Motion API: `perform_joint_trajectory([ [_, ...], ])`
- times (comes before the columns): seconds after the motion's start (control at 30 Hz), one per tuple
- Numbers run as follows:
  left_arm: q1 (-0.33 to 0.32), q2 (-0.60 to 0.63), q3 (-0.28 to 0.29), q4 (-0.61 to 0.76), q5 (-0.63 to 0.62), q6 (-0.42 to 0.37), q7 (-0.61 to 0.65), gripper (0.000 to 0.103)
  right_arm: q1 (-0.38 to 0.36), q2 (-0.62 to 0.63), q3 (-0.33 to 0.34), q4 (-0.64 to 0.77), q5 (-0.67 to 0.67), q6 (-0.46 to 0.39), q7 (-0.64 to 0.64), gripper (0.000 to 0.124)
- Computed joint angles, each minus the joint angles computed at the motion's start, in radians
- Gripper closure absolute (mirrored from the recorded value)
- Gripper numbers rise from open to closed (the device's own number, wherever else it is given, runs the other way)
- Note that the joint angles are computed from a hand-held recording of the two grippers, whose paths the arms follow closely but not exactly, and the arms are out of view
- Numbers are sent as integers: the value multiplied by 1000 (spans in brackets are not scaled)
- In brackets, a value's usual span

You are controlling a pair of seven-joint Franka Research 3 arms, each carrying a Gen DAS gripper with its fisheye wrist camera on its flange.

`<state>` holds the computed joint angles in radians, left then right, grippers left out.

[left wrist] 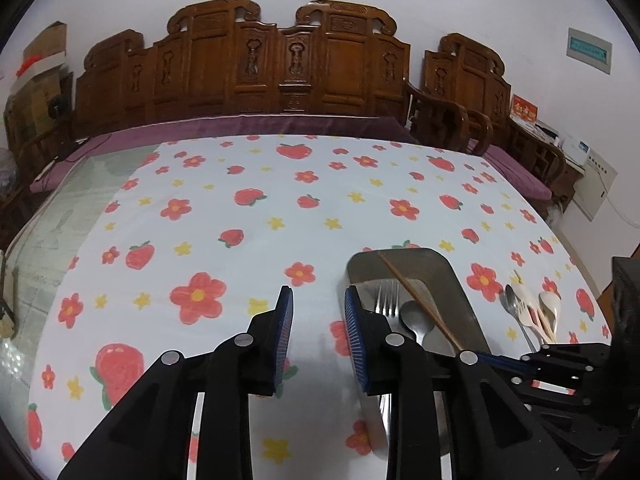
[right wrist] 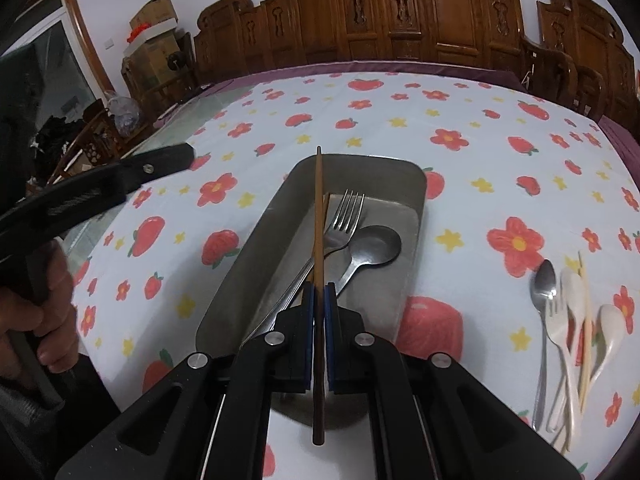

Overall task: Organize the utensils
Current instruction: 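Lower the second chopstick into the tray and open the right tool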

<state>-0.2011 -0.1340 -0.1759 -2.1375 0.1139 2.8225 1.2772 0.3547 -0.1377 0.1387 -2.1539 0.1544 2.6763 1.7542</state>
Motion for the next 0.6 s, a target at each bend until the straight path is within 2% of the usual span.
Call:
perform_joint_trajectory([
  [0.27, 2, -2, 2, -1, -5, 2, 6, 77, 3, 60, 6, 41, -73, -33, 61, 118],
  [0.6, -2, -6, 2, -3, -18, 0, 12, 77, 14, 99, -9, 59, -56, -17, 58, 117],
])
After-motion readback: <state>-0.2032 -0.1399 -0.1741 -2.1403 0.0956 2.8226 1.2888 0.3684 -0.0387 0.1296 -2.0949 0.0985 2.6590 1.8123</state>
